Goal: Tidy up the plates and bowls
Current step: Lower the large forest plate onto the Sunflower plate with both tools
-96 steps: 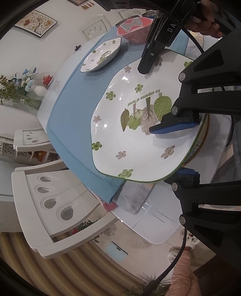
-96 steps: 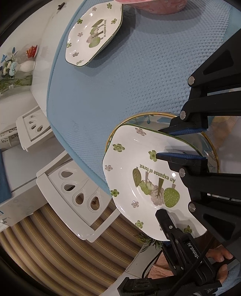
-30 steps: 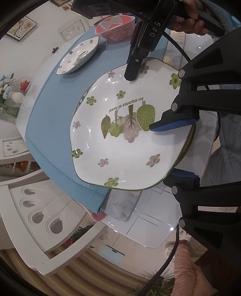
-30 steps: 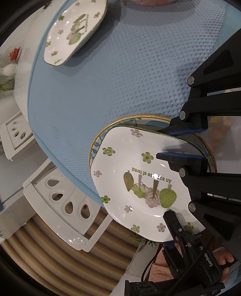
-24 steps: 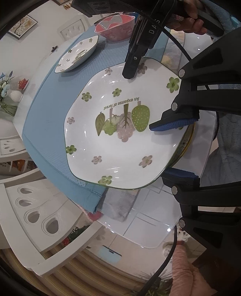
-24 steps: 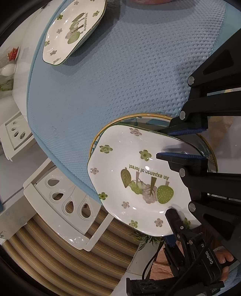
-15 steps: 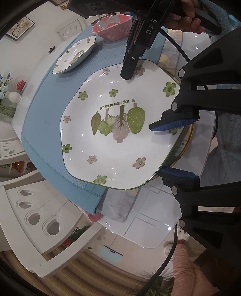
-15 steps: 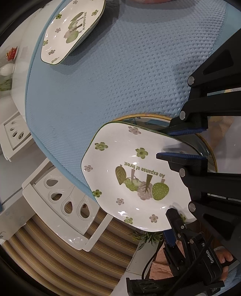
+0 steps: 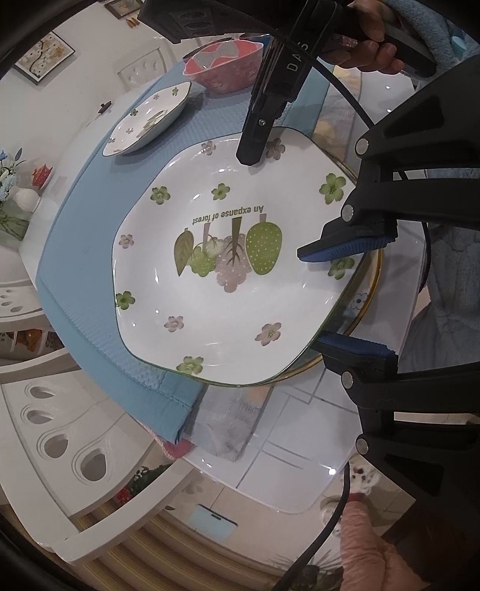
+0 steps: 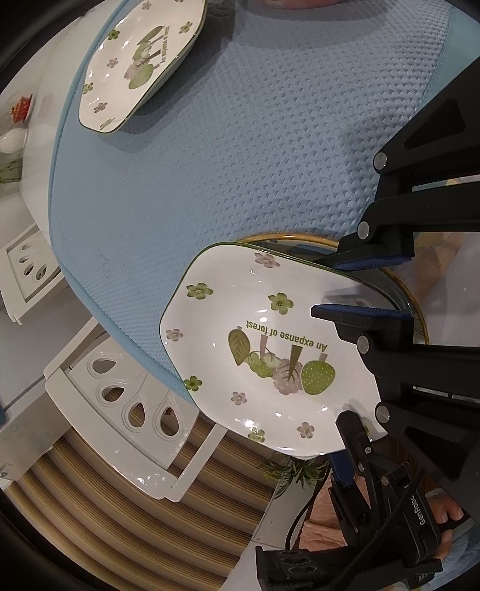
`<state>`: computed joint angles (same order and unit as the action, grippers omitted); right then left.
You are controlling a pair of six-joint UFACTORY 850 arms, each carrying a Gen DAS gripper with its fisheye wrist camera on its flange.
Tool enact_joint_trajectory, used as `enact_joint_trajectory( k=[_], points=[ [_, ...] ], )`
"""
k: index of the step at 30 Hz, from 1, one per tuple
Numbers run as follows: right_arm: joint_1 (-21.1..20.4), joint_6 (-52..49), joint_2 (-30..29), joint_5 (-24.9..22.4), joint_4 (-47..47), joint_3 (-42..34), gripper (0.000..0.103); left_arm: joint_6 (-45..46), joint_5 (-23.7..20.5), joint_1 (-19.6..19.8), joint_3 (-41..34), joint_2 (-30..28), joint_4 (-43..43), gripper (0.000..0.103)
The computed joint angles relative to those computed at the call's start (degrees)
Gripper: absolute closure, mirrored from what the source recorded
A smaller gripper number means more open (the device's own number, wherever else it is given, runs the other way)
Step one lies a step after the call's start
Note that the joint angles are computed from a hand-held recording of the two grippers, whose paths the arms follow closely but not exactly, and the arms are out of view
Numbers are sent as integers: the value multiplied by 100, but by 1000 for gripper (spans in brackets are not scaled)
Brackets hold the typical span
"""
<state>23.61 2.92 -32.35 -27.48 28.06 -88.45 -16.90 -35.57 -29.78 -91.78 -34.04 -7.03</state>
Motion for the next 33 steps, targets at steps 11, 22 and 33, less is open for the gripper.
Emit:
enact_joint_trajectory(
  k=[11,22,33],
  points=[
    [60,331,23,-59,-348,-33,87,213,0,31,9,-5,-181,68],
    [125,735,23,-238,-805,-105,87,375,21,51,34,-4,-316,68],
    [193,1038,-75,-504,-1281,-306,87,506,27,72,24,-32,-456,68]
  ],
)
